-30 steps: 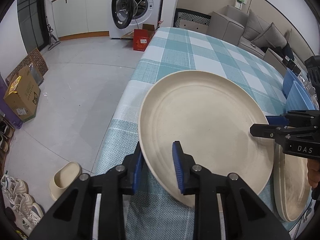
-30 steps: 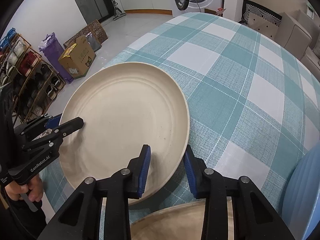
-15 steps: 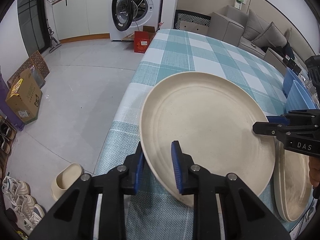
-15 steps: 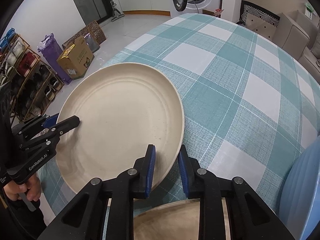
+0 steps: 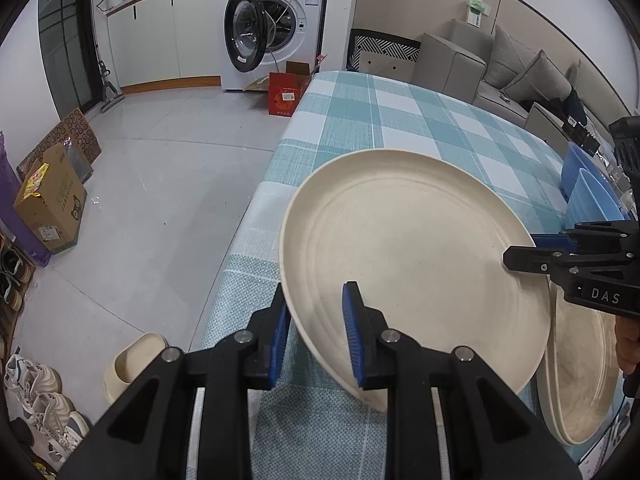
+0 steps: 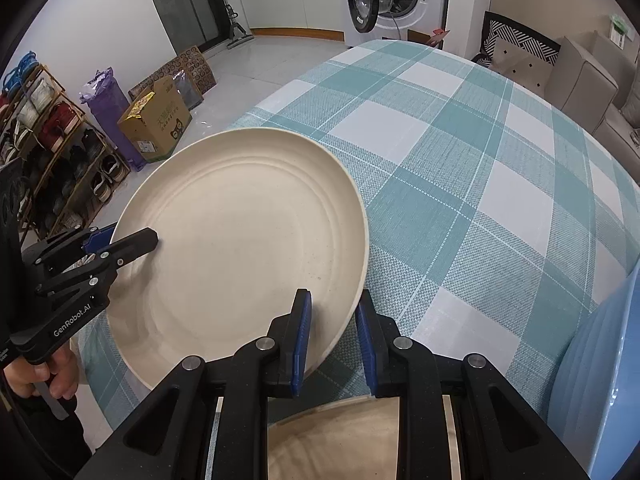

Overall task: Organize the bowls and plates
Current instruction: 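Carry the held plate with both grippers over the other cream plate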

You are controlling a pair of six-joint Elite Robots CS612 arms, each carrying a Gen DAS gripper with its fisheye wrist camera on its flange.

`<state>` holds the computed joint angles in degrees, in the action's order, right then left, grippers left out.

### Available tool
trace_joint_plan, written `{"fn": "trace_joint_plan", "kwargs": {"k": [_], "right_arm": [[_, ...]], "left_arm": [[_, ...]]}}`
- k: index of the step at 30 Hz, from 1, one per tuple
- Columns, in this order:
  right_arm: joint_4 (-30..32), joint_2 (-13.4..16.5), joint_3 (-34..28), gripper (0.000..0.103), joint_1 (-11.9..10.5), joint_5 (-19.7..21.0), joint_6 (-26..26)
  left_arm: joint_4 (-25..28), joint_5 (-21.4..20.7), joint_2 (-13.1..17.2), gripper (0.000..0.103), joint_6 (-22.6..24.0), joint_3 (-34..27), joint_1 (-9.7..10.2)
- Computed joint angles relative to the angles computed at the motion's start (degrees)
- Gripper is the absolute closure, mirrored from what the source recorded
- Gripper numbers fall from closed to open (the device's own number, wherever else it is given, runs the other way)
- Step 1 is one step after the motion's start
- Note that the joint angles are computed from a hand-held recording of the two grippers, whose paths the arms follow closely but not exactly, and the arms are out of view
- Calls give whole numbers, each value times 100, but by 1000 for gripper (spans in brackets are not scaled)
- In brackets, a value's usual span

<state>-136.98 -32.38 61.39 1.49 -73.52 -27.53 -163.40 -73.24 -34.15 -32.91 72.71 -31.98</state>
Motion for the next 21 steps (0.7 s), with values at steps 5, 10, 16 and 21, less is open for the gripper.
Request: {"fn": "trace_joint_plan", "kwargs": {"k": [5,10,16,21], "right_arm": [[-52,-72,71,80,-37,68,52],[-128,-157,163,80,-60,74,18],[-250,-261,297,80,-94,127,6],[-334,-325,392,80,-129,136,9]], "left_arm": [[-78,46,-31,79,58,26,-30],[-159,106,-77,79,125,76,-63],[-235,161,-117,79,196,107,-95],[-267,163,-131,79,253,105,-121]]}}
